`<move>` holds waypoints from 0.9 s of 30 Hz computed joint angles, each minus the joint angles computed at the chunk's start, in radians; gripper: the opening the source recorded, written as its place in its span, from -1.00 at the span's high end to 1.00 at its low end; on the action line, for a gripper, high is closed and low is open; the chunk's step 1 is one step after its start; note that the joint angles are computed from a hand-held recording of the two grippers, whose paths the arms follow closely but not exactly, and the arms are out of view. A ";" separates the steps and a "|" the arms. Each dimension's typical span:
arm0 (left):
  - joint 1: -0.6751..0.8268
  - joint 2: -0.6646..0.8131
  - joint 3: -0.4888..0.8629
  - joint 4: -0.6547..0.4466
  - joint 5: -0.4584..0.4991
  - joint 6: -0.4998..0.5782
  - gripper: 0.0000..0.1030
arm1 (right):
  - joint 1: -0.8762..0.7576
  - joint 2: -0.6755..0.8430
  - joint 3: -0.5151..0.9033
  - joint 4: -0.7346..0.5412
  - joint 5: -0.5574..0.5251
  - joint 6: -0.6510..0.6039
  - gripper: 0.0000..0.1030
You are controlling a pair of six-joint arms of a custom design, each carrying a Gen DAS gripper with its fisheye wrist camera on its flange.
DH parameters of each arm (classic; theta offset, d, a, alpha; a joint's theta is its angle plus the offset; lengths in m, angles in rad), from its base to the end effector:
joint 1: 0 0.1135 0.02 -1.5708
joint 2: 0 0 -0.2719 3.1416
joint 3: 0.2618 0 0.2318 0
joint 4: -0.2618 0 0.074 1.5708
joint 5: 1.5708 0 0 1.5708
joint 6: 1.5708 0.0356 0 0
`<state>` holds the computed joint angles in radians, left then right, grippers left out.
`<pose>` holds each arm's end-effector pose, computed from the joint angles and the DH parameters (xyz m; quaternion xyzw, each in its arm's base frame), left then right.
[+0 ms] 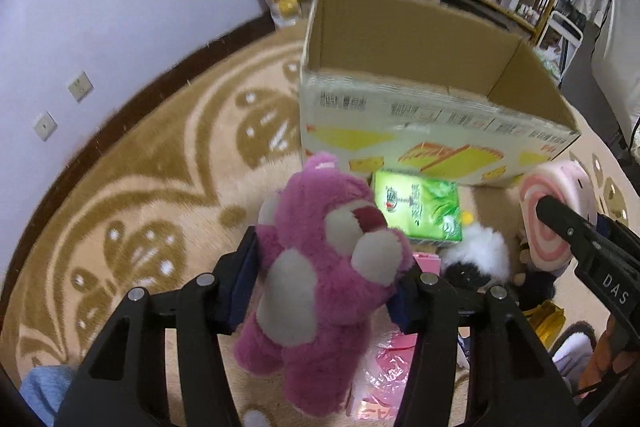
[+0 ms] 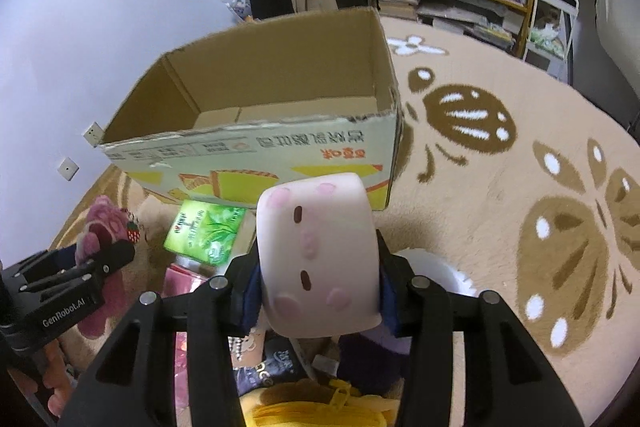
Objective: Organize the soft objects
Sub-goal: 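Carry both plushes into the cardboard box and open both tools to release them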
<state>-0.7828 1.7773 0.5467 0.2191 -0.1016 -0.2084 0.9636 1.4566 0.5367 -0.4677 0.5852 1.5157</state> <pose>0.1905 -0.1844 0.0958 0.2585 0.9246 -0.0882 0.2657 0.1253 0.1459 0.1399 0.2853 0.9102 -0.0106 0.3001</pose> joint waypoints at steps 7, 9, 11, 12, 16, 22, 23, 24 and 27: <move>-0.056 -0.180 -0.076 0.021 -0.043 -0.013 -0.04 | 0.130 -0.016 0.091 -0.187 0.082 0.126 0.04; -0.080 -0.208 -0.082 0.025 -0.075 -0.008 -0.04 | 0.170 -0.024 0.121 -0.248 0.112 0.166 0.04; -0.099 -0.229 -0.083 0.016 -0.109 -0.016 -0.04 | 0.200 -0.024 0.160 -0.321 0.146 0.193 0.04; -0.104 -0.238 -0.080 0.012 -0.116 -0.014 -0.04 | 0.212 -0.022 0.175 -0.348 0.159 0.206 0.04; -0.110 -0.280 -0.077 -0.007 -0.136 0.010 -0.04 | 0.226 -0.046 0.215 -0.413 0.205 0.213 0.04; -0.126 -0.294 -0.031 -0.017 -0.159 0.061 -0.03 | 0.196 -0.075 0.242 -0.437 0.254 0.156 0.04; -0.129 -0.292 -0.022 -0.018 -0.162 0.067 -0.03 | 0.186 -0.083 0.238 -0.427 0.260 0.139 0.04; -0.130 -0.289 -0.012 -0.018 -0.166 0.074 -0.04 | 0.175 -0.087 0.238 -0.423 0.265 0.123 0.04; -0.120 -0.283 0.010 -0.019 -0.157 0.087 -0.04 | 0.131 -0.115 0.226 -0.384 0.273 0.054 0.04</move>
<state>-0.9025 1.4939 0.5570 0.1999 -0.2586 -0.1219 1.0948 1.3420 0.7623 -0.8521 0.8586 1.5700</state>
